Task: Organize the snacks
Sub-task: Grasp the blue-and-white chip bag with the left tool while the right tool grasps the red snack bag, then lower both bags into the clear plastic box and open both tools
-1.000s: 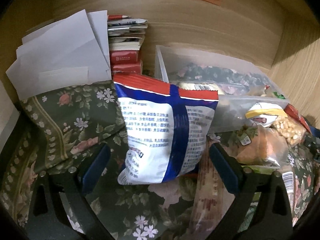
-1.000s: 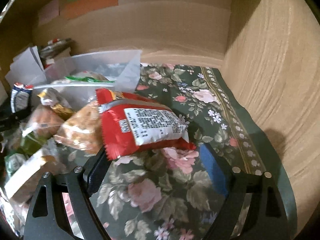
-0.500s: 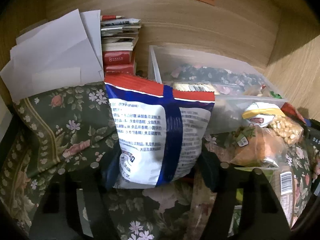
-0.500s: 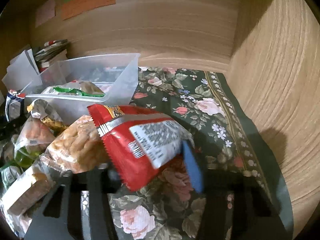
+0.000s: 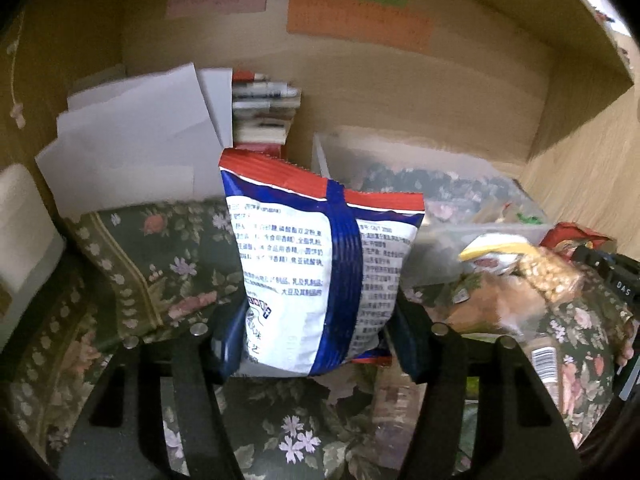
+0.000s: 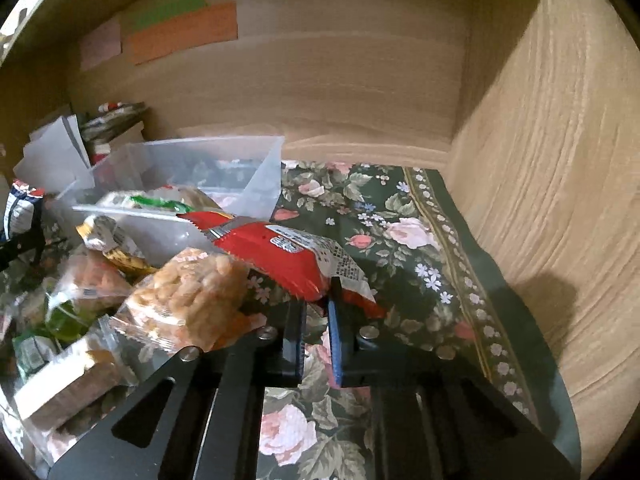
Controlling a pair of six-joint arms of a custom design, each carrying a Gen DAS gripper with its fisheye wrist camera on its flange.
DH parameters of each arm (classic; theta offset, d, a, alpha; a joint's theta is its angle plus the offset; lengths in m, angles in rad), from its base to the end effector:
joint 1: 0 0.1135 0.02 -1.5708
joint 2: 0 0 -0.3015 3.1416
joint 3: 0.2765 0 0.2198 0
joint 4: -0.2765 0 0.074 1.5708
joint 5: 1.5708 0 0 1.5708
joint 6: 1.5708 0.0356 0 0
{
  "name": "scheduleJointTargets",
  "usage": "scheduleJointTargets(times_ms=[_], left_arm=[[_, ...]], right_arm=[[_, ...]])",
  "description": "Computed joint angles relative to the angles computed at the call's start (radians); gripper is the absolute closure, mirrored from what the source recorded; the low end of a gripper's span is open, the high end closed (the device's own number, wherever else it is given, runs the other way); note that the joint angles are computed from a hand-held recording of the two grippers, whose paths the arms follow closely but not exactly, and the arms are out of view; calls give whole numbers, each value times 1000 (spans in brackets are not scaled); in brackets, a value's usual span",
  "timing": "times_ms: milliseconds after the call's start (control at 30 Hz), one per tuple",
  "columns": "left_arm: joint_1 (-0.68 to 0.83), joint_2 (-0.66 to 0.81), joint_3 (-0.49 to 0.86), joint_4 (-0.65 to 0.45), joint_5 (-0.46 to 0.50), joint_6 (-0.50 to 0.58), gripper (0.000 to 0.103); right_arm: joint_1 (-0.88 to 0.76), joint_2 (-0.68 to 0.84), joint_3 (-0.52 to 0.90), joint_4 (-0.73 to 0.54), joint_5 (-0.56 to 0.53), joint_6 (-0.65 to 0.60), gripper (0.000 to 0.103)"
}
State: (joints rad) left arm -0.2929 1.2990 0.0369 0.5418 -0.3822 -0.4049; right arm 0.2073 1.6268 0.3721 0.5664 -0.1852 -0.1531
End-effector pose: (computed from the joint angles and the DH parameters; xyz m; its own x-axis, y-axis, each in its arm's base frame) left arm 0.1387 -0.0280 0.1501 -0.5803 -0.2068 -0.7877 -0.2492 0.9659 -0.0700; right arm 0.2372 0.0566 0.1630 -0.5623 -0.2714 -0.7811 -0.4323 0.9017 -0.0022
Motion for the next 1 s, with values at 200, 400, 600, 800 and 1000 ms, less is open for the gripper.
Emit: scheduleJointTargets(times_ms=[200, 400, 600, 800, 1000], left_arm=[[-68, -168, 53, -177, -66, -13, 42], [-108, -241, 81, -262, -91, -31, 42], [-99, -240, 95, -266, -84, -21, 42], [-120, -204, 88, -231, -89, -29, 42], [-96, -174, 80, -199, -65, -11, 42]], right_arm=[[-21, -81, -24, -3, -29, 17, 97], [-32, -123, -33, -43, -69, -3, 97], [-46, -177, -60, -59, -94, -12, 98], [-54, -179, -52, -130, -134, -62, 87], [-35, -98, -32, -86, -106, -74, 61]])
